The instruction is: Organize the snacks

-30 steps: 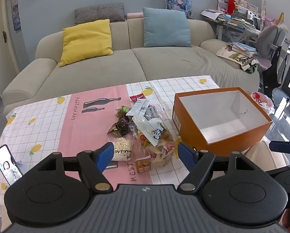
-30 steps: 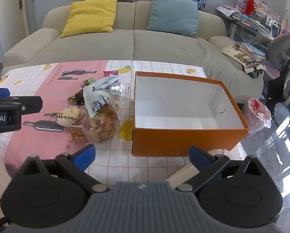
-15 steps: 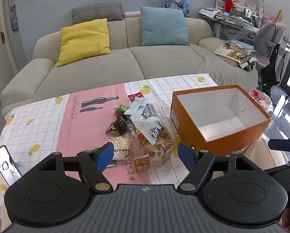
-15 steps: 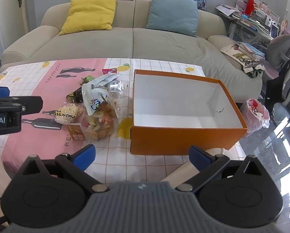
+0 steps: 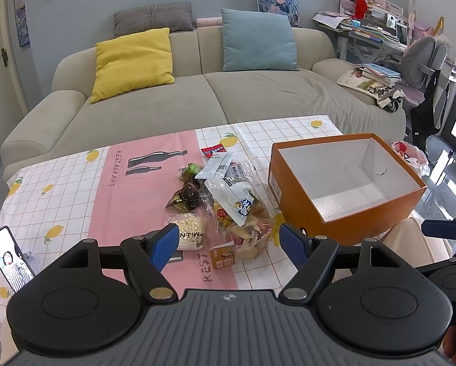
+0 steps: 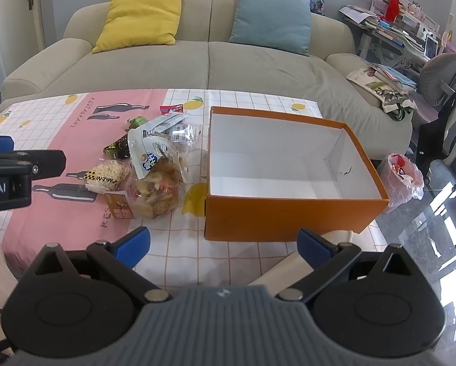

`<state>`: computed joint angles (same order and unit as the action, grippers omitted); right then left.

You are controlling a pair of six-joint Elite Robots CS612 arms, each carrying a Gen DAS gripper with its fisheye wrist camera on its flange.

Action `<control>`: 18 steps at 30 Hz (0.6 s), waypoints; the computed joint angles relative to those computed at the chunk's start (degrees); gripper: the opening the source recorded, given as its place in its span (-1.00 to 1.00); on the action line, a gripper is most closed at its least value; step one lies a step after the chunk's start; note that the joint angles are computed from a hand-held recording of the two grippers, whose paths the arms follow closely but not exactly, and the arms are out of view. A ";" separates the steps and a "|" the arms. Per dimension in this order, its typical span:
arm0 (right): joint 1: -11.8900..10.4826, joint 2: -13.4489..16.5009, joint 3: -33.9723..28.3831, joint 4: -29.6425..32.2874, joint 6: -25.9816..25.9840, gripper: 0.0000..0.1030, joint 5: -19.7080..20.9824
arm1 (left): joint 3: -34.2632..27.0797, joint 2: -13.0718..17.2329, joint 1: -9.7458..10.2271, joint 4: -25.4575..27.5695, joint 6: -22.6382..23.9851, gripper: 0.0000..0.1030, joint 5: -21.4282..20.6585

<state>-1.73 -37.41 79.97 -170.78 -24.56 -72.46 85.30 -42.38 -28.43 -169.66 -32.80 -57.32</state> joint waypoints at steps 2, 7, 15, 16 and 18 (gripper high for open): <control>-0.01 0.00 -0.01 0.03 -0.01 0.94 0.03 | -0.04 0.02 -0.01 0.06 -0.04 0.71 -0.03; 0.00 -0.01 0.04 0.05 -0.17 0.94 -0.08 | -0.02 -0.02 0.02 0.06 0.00 0.70 -0.04; -0.04 -0.10 -0.02 0.87 0.03 0.94 0.28 | -0.02 -0.04 0.04 0.08 -0.05 0.64 -0.20; -0.04 -0.09 0.07 0.70 -0.10 0.94 0.19 | -0.02 -0.03 0.06 0.05 -0.13 0.62 -0.44; 0.02 0.08 0.10 0.17 -0.43 0.94 -0.19 | 0.03 0.00 -0.04 -0.06 -0.27 0.57 -0.83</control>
<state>-1.71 -37.34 80.07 -170.61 -24.99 -72.65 85.32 -42.38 -28.48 -169.73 -33.07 -58.15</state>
